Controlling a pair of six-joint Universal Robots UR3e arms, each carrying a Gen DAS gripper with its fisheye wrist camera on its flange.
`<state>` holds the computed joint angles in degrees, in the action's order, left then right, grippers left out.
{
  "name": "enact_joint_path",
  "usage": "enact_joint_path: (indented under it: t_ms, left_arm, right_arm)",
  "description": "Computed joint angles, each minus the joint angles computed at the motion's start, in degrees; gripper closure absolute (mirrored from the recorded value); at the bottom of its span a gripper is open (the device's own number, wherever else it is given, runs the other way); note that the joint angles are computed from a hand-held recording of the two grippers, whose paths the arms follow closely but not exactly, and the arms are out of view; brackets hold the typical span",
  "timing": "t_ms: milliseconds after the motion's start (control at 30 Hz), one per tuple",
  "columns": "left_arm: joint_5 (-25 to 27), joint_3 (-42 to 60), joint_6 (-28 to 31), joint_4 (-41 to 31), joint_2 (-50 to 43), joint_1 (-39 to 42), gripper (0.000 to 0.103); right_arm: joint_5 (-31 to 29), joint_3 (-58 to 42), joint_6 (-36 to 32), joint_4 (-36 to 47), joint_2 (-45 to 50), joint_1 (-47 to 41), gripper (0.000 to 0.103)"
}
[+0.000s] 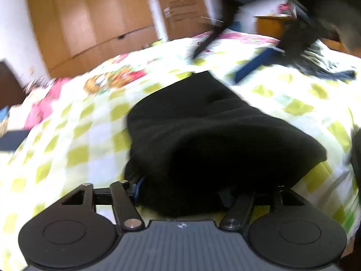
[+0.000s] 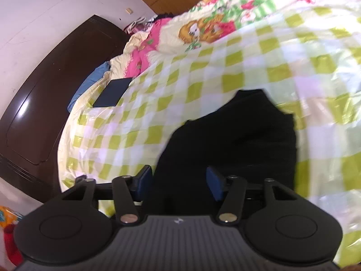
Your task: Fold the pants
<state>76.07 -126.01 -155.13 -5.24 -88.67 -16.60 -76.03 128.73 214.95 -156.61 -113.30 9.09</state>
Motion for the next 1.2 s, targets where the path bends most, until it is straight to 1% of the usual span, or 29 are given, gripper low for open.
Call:
enact_joint_path:
  t_ms: [67,133,167,200,267,333,367,433,467,500,533,600,633,700,733,800,867,900,967,1000,1033,1067,1167,1200]
  left_arm:
    - [-0.4,0.5,-1.3,-4.9,2.1,2.3,0.025]
    - [2.0,1.0,-2.8,-9.8,4.1,3.7,0.025]
    - [3.1,0.6,-3.2,-11.6,5.7,4.5,0.025]
    - [2.9,-0.7,-2.8,-12.8,7.8,6.0,0.025]
    - [2.4,-2.5,-2.0,-16.1,12.3,9.1,0.025]
    - [2.5,-2.9,-2.9,-19.0,15.3,10.7,0.025]
    - [1.1,-3.0,-2.9,-21.4,17.4,12.4,0.025]
    - [-1.7,-1.5,-3.2,-25.4,20.5,14.5,0.025]
    - [-3.8,-1.5,-2.5,-27.3,22.6,16.0,0.025]
    - [-7.3,-1.7,-0.3,-31.0,26.4,19.4,0.025]
    - [-10.0,-1.4,1.0,-34.2,29.1,21.6,0.025]
    - [-16.2,0.2,3.4,-40.6,32.4,25.2,0.025]
    - [-17.7,0.9,3.0,-41.5,32.7,25.2,0.025]
    - [-19.9,2.2,1.4,-41.9,31.8,23.6,0.025]
    - [-20.3,2.3,0.4,-41.1,31.1,22.4,0.025]
    - [-17.8,2.5,-4.5,-35.1,26.2,16.8,0.024]
    - [-14.3,3.3,-8.0,-30.4,20.5,11.8,0.024]
    - [-12.1,4.0,-9.2,-28.2,17.4,9.5,0.024]
    - [-10.6,5.0,-11.2,-25.9,14.0,7.8,0.024]
    - [-11.8,5.7,-12.4,-26.5,13.0,8.3,0.024]
    - [-13.4,6.5,-13.0,-27.8,12.1,9.1,0.024]
    - [-14.5,7.1,-13.5,-28.9,11.6,9.7,0.024]
    - [-15.0,8.4,-13.9,-30.8,10.9,10.2,0.024]
    - [-15.1,8.8,-13.8,-30.7,10.5,10.3,0.024]
  right_arm:
    - [-0.3,3.2,-2.3,-0.2,-2.2,-2.5,0.045]
    - [-2.2,4.3,-4.1,1.9,-3.5,-3.2,0.045]
    - [-1.1,5.4,-5.7,3.5,-5.3,-4.2,0.045]
    - [0.1,6.7,-6.8,4.6,-7.4,-4.7,0.045]
    - [-0.2,8.2,-8.7,5.5,-9.6,-2.6,0.045]
    - [-2.2,8.5,-8.7,4.2,-8.1,1.9,0.045]
    - [-3.6,7.8,-8.9,3.1,-5.8,4.8,0.045]
    - [-8.3,6.1,-9.3,0.8,-2.1,10.1,0.045]
    - [-8.3,5.7,-9.9,-0.5,-1.5,10.7,0.045]
    - [-6.6,5.6,-11.1,-0.7,-2.0,9.7,0.045]
    - [-5.4,4.6,-13.3,-0.1,-2.5,8.5,0.046]
    - [-5.2,1.6,-18.9,2.5,-2.8,6.6,0.046]
    - [-3.8,-0.6,-22.0,4.6,-2.5,4.6,0.045]
    - [-0.4,-5.5,-27.4,7.8,-0.1,0.9,0.045]
    - [1.0,-8.8,-30.4,9.2,2.3,-0.4,0.044]
    - [3.3,-16.4,-37.3,12.9,8.7,-1.7,0.041]
    - [5.0,-25.8,-45.6,17.5,16.9,-1.5,0.039]
    - [5.2,-31.2,-48.9,20.6,21.2,-1.0,0.039]
    - [7.2,-42.5,-55.4,29.4,29.6,-0.8,0.039]
    - [8.0,-47.1,-58.4,33.0,33.2,-0.9,0.038]
    - [8.0,-52.4,-61.2,37.1,37.2,-0.7,0.038]
    - [7.2,-55.3,-62.8,39.5,39.5,-0.9,0.038]
    - [7.6,-63.8,-65.3,46.7,46.6,-2.6,0.038]
    - [8.8,-66.1,-65.9,49.2,48.4,-3.6,0.038]
